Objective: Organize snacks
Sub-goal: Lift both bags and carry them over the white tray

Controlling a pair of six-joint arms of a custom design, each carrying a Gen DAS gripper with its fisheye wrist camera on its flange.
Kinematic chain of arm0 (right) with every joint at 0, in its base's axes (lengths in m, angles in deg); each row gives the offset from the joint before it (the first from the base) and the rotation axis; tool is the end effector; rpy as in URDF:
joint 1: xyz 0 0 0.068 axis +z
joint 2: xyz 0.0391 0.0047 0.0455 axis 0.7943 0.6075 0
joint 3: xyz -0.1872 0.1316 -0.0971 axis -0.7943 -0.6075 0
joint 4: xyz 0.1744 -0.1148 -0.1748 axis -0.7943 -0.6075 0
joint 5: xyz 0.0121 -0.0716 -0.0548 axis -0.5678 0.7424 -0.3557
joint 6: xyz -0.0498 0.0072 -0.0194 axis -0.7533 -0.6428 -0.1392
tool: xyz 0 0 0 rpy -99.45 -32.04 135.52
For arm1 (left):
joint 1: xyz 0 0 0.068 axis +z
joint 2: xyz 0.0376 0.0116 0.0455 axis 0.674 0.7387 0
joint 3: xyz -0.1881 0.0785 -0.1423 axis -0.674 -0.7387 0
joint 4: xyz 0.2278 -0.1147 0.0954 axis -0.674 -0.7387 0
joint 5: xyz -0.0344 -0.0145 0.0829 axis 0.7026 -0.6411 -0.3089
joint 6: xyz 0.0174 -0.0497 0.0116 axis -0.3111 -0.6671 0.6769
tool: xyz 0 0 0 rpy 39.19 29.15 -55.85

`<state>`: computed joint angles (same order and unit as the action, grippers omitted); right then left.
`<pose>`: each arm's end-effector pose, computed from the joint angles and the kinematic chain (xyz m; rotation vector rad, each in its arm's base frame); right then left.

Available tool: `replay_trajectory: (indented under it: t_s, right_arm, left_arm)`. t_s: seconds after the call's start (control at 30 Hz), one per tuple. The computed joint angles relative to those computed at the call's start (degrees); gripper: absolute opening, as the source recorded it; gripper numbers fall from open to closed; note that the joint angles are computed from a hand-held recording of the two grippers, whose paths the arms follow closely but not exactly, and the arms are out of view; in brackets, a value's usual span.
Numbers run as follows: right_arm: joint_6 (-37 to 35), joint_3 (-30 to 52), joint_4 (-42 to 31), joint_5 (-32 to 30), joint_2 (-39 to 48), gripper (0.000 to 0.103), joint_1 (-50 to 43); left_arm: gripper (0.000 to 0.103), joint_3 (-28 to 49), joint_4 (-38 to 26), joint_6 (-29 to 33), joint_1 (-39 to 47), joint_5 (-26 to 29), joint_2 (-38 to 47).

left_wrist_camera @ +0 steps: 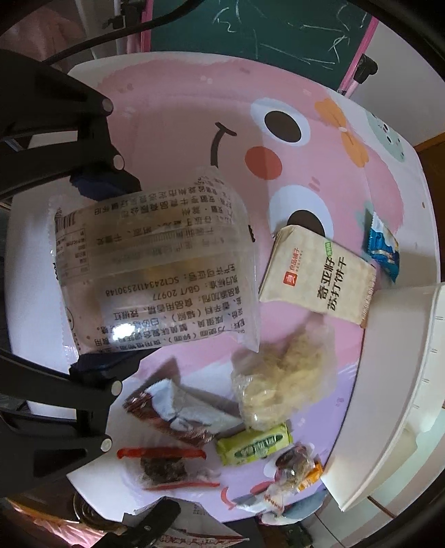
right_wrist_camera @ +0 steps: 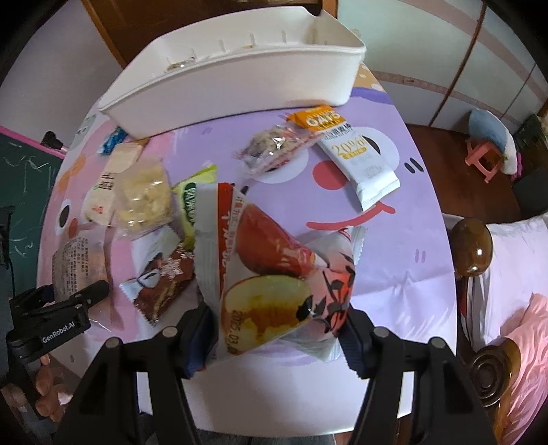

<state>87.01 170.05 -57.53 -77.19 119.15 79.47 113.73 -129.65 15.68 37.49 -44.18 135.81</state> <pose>0.2941 0.1462 0.2880 0.1818 2.8833 0.0887 0.3401 -0.0293 0.2375 0.1032 2.9610 -0.0250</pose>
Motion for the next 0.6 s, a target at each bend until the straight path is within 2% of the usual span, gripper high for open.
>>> replay_trajectory:
  t_s: [0.17, 0.37, 0.5, 0.6]
  right_arm:
    - [-1.44, 3.99, -2.27, -0.63, -0.03, 0.064, 0.21]
    - [-4.32, 15.92, -6.89, -0.46, 3.7, 0.064, 0.57]
    - [-7.3, 28.28, -10.96, -0.31, 8.99, 0.064, -0.25]
    - [-9.76, 39.55, -14.9, -0.51, 14.12, 0.064, -1.3]
  left_arm:
    - [0.068, 4.94, -3.56, -0.5, -1.48, 0.12, -1.59]
    - [0.068, 18.21, -8.89, -1.53, -4.44, -0.11, 0.06]
    - [0.068, 30.73, -13.1, -0.57, -4.85, 0.42, 4.78]
    - [0.068, 45.85, -18.92, -1.24, -6.33, 0.23, 11.75]
